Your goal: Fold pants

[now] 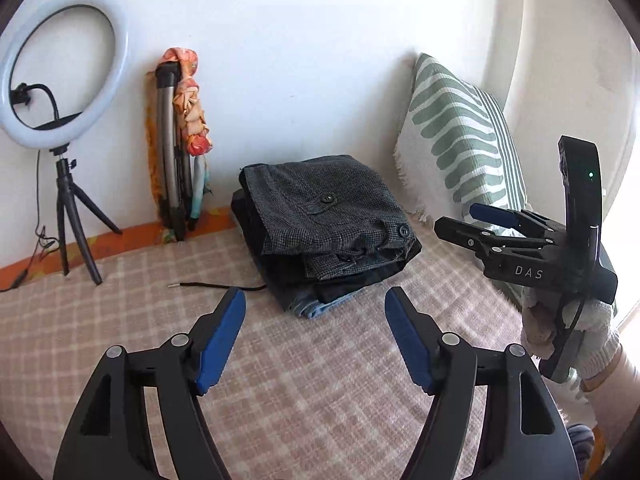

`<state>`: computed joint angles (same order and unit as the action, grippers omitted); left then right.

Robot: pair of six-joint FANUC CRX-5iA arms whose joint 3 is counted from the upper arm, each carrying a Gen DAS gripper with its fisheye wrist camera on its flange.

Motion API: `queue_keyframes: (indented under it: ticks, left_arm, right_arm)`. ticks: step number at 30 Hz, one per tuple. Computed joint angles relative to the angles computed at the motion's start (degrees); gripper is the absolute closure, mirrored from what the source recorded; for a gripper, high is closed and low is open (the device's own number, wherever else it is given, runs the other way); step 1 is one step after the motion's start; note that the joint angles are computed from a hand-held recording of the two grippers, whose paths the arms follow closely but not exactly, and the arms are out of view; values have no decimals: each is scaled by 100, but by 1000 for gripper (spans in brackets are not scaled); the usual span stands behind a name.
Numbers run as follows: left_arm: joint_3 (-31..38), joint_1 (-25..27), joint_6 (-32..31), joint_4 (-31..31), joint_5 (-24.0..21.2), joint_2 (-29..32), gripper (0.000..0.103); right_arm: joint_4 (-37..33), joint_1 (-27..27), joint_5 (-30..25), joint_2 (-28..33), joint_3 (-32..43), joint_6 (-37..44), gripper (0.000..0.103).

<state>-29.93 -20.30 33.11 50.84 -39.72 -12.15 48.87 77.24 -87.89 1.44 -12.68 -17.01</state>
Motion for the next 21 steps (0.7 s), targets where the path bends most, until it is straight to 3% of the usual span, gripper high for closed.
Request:
queue_keyframes:
  ticks: [12, 21]
  left_arm:
    - [-893, 738, -262, -158, -479, -1193, 27]
    - [-1207, 1106, -40, -563, -639, -1555, 27]
  right_arm:
    - [-372, 676, -646, 858, 896, -476, 2]
    - [-466, 905, -683, 1207, 1139, -831, 1]
